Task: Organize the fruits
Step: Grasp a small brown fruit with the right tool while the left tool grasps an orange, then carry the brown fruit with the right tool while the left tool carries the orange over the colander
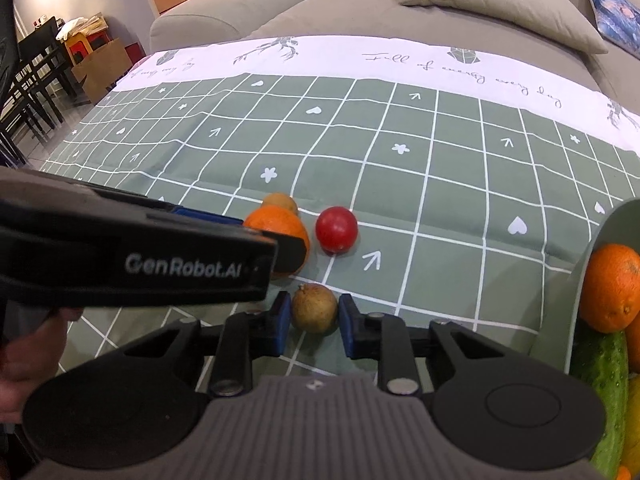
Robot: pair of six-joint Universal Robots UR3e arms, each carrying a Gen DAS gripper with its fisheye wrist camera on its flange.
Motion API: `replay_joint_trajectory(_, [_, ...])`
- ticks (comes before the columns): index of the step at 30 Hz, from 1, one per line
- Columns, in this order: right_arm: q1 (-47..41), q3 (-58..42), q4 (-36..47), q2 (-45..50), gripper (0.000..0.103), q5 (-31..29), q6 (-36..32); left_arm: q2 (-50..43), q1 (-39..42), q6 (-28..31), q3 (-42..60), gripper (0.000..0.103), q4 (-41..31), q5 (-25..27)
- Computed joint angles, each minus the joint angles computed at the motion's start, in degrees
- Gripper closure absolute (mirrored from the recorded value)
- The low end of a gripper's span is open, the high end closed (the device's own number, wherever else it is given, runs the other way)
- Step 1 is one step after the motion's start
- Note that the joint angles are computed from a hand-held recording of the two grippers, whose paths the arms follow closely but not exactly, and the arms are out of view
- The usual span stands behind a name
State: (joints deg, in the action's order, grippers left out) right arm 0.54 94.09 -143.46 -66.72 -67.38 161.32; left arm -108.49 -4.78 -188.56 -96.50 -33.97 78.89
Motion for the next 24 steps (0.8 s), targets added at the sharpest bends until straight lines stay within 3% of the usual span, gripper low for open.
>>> replay_joint_trajectory(7, [0.4, 0.5, 0.6, -1.0, 0.082, -1.1, -0.6, 1.8, 0.5, -2.6, -1.0, 0.058, -1.4, -0.5])
replay_joint_trajectory(17, [-1.6, 8.6, 4.8, -12.2, 0.082, 0.3, -5.5, 19.1, 1.6, -5.7, -14.2, 0.058, -1.2, 0.9])
replay_joint_trajectory(24, [-3.8, 15.6, 8.1, -23.0, 0.082, 1.5, -10.5, 27.5, 0.5, -6.7, -18.2, 0.059, -3.4, 3.1])
